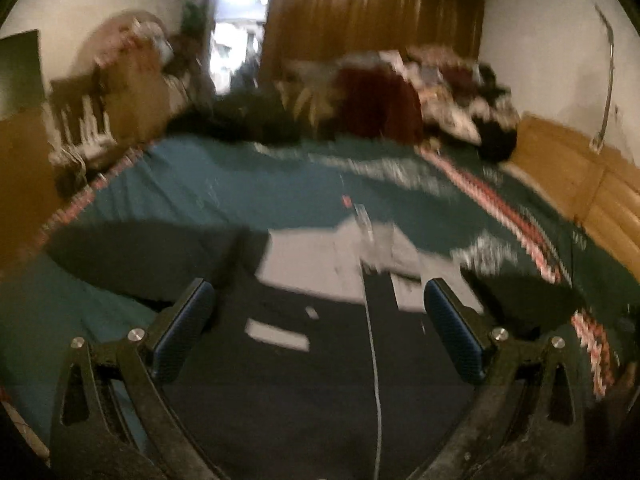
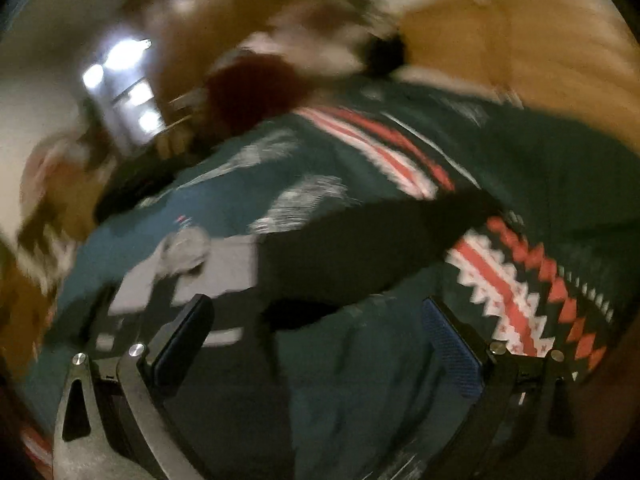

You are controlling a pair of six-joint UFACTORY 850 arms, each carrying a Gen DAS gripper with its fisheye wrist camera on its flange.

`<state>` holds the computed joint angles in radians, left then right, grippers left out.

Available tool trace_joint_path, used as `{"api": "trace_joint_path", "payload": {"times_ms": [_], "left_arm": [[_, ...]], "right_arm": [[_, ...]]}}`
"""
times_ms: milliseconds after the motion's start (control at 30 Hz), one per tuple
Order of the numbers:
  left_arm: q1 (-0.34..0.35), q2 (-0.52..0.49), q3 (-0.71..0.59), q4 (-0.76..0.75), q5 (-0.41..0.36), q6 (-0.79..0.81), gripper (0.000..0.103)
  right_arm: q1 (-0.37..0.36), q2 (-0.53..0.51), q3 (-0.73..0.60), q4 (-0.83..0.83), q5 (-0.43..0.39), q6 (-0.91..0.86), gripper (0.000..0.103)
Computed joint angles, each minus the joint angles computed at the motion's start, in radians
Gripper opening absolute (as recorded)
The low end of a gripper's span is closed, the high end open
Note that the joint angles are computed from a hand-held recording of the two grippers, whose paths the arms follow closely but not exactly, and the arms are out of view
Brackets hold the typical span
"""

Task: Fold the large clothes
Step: 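Bring both tools back over the black-and-grey shirt on the bed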

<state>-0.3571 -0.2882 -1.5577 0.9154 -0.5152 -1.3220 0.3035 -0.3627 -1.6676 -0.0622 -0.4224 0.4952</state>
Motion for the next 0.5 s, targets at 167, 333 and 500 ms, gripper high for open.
{"api": "trace_joint_path", "payload": {"times_ms": [167,333,500], "left_arm": [[-0.030,-0.055,-0.056,-0.161,0.000,0.171,0.103],[-0.024,-0.132,-0.149,-0.284,0.014,0.294,0.103],[-0.019,-0.182,-0.207,-0.383,0.005,0.379,0.103]], "right_arm": [[-0.199,-0.189,-0.185,0.371,-0.105,-0.183,0.103],[-0.317,-0.414,-0.422,0.763,-0.232,-0.368,0.093],[-0.355,-0.573,-0.600,0.830,-0.317,-0.306,0.085]]}}
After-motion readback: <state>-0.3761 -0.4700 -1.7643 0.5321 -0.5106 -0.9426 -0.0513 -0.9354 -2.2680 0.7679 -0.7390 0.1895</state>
